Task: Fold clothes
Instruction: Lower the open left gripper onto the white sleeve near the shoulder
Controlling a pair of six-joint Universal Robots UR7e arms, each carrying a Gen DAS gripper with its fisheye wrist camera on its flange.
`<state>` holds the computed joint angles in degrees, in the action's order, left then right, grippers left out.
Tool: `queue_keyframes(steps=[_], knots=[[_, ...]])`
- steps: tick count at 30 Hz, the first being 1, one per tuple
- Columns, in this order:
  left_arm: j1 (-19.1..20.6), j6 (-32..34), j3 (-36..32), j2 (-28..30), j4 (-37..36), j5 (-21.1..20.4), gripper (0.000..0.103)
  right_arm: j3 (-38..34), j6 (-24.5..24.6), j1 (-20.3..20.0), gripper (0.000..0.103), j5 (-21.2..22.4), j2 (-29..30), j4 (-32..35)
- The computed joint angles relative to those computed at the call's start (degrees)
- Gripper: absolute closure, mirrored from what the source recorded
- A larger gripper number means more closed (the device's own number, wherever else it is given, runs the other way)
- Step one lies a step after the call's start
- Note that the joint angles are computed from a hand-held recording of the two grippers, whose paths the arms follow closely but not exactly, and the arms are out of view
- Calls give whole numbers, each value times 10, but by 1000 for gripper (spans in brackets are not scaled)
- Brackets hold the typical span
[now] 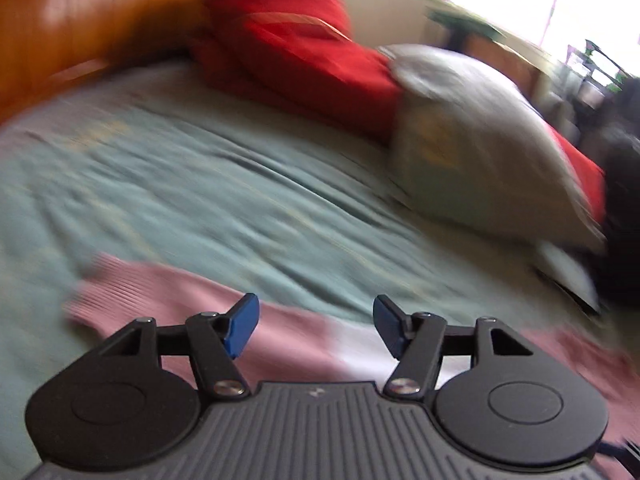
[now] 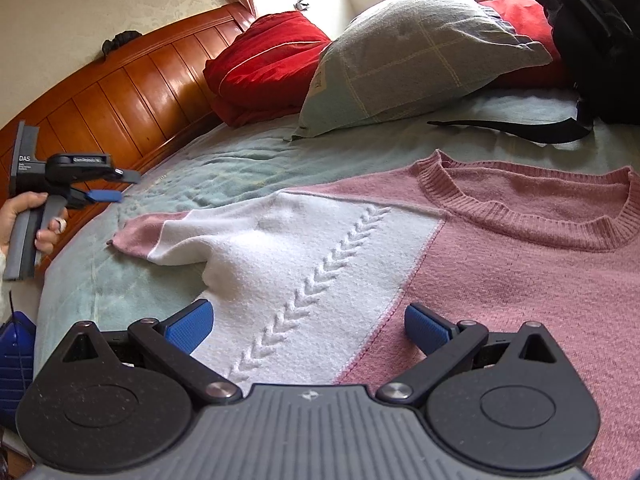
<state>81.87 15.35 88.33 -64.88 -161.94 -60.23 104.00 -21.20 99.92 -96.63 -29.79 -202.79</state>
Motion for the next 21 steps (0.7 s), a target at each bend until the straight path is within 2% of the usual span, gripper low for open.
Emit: queue_keyframes(steps=[3, 7, 12, 15, 17, 21], knots=[[1, -44, -6, 10, 55, -48, 35, 2, 2, 0, 0, 4, -2, 1], [9, -105, -13, 23, 87, -80, 35, 3, 5, -2, 0, 6, -3, 2], [21, -127, -8, 27, 100, -158, 33, 0, 3, -1, 0, 0, 0, 3], [21, -129, -12, 35, 121, -191, 31, 0, 1, 1, 0, -3, 1, 2], [19, -123, -18, 44, 138, -195, 30, -1, 0, 1, 0, -5, 1, 2], [18, -126, -29, 56, 148, -152, 30, -1, 0, 2, 0, -6, 1, 3]])
